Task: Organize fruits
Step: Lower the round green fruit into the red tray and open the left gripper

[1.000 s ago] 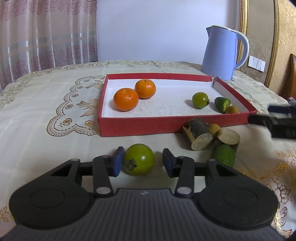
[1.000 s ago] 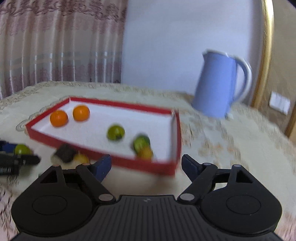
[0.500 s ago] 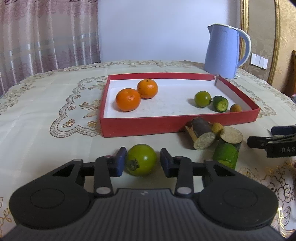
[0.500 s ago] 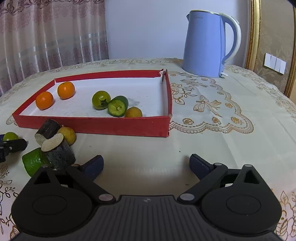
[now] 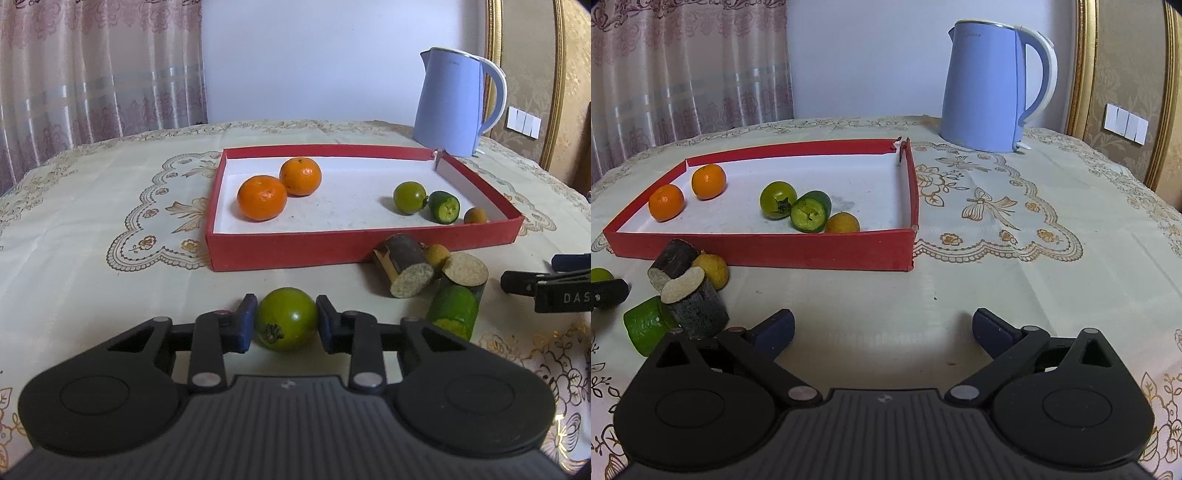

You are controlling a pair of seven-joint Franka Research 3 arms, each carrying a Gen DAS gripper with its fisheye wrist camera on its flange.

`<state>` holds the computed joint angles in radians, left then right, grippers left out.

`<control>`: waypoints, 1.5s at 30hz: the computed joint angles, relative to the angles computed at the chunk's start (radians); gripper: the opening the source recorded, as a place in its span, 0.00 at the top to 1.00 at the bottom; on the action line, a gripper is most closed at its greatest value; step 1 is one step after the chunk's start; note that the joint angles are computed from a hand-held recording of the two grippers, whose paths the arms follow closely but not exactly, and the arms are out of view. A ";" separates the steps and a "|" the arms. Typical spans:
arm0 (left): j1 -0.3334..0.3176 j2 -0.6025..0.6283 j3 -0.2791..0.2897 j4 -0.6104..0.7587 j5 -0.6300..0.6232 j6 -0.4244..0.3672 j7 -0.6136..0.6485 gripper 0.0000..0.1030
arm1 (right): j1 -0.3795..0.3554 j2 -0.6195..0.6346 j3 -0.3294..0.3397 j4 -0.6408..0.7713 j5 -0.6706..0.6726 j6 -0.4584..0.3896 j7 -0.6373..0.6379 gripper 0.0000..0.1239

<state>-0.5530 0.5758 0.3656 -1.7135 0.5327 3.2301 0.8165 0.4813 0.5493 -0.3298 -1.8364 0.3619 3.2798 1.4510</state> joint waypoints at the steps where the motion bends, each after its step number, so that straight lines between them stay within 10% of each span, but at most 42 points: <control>1: 0.003 -0.001 -0.003 0.000 -0.001 -0.002 0.001 0.70 | -0.007 -0.001 0.007 0.000 0.000 -0.001 -0.001 0.17; 12: 0.052 -0.038 -0.062 -0.011 -0.002 0.003 0.012 0.70 | -0.031 -0.003 0.033 0.003 -0.003 -0.002 -0.002 0.17; 30: 0.318 0.211 -0.452 0.498 -0.098 -0.288 0.288 0.70 | -0.037 -0.006 0.039 0.000 -0.006 0.001 -0.005 0.17; 41: 0.263 0.526 -0.417 1.009 -0.189 -0.537 0.383 0.69 | -0.053 -0.010 0.058 -0.003 -0.003 0.003 -0.020 0.17; 45: 0.253 0.581 -0.390 1.089 -0.195 -0.533 0.379 0.48 | -0.054 -0.010 0.059 -0.002 -0.002 0.003 -0.022 0.17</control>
<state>-0.3004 1.1570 -0.0241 -0.6243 0.3381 2.6974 1.1957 0.4277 0.5394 -0.2713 -1.8387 0.3597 3.2832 1.4295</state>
